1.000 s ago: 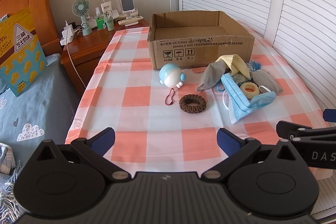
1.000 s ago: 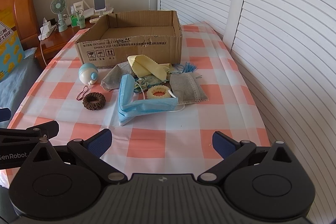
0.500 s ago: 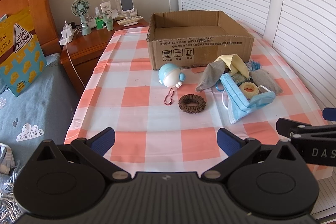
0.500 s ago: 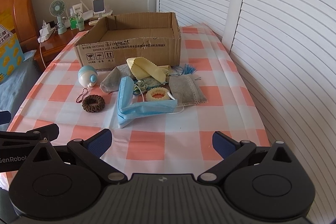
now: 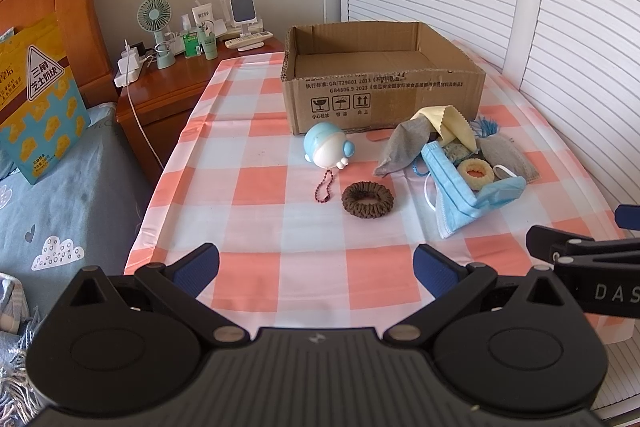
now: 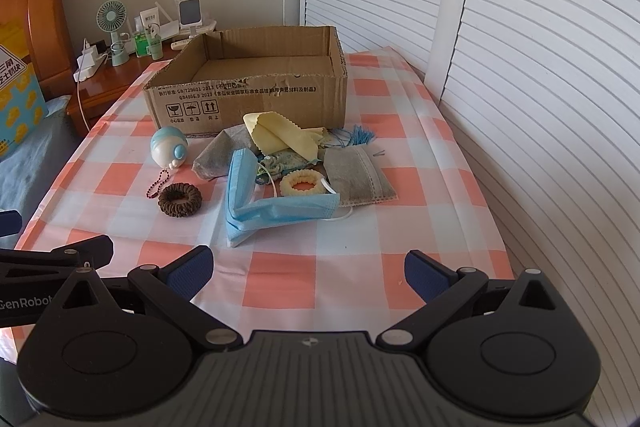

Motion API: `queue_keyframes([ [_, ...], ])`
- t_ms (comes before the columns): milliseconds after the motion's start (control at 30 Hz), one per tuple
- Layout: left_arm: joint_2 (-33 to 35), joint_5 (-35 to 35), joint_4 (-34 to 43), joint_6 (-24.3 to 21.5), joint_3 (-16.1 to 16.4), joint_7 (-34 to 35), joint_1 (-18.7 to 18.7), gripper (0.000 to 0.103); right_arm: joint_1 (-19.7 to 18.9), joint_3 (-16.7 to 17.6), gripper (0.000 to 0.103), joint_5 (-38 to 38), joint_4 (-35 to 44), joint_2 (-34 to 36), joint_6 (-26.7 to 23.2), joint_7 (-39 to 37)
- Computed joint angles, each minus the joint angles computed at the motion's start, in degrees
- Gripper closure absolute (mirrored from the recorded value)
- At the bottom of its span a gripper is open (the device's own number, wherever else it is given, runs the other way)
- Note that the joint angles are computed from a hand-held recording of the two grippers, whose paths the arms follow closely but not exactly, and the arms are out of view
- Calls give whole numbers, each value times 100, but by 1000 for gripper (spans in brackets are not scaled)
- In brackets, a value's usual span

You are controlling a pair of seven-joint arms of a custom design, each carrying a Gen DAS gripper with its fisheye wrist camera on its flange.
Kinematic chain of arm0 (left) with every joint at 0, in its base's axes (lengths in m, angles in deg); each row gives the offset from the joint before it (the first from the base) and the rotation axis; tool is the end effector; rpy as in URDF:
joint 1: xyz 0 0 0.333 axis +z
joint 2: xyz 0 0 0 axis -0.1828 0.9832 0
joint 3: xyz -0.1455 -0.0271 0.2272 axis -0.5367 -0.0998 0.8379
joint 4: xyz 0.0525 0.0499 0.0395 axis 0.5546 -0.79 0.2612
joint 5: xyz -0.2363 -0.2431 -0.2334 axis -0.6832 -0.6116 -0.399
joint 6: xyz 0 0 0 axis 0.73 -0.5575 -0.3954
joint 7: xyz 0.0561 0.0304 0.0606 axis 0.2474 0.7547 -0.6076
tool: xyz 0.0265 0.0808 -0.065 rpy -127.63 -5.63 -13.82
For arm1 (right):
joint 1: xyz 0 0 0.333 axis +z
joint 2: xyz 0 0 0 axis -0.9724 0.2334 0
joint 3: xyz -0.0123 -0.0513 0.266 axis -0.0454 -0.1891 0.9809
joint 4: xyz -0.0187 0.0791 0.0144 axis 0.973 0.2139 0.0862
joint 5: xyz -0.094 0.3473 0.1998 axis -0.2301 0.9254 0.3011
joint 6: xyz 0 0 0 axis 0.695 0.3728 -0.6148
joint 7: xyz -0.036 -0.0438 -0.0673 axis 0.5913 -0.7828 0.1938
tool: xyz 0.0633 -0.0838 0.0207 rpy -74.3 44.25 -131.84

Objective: Organize soft objects

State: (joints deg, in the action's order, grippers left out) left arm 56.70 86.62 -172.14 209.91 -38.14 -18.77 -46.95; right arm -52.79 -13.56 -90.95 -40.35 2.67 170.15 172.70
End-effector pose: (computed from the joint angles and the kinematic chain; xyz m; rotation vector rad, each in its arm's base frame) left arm 0.5098 -0.5086 0.4373 -1.5053 2.0250 -0.7817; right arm 0.4588 0.3273 0.4537 -1.6029 2.0236 -0.8317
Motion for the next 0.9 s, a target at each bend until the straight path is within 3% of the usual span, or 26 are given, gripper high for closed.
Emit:
queue_keyframes([
  [400, 57, -54, 103, 19, 15, 91, 20, 1, -33, -35, 0, -92, 38, 47, 67, 36],
  [900, 423, -77, 476, 249, 186, 276, -17, 1, -160, -164, 0, -841, 56, 297, 687, 223],
])
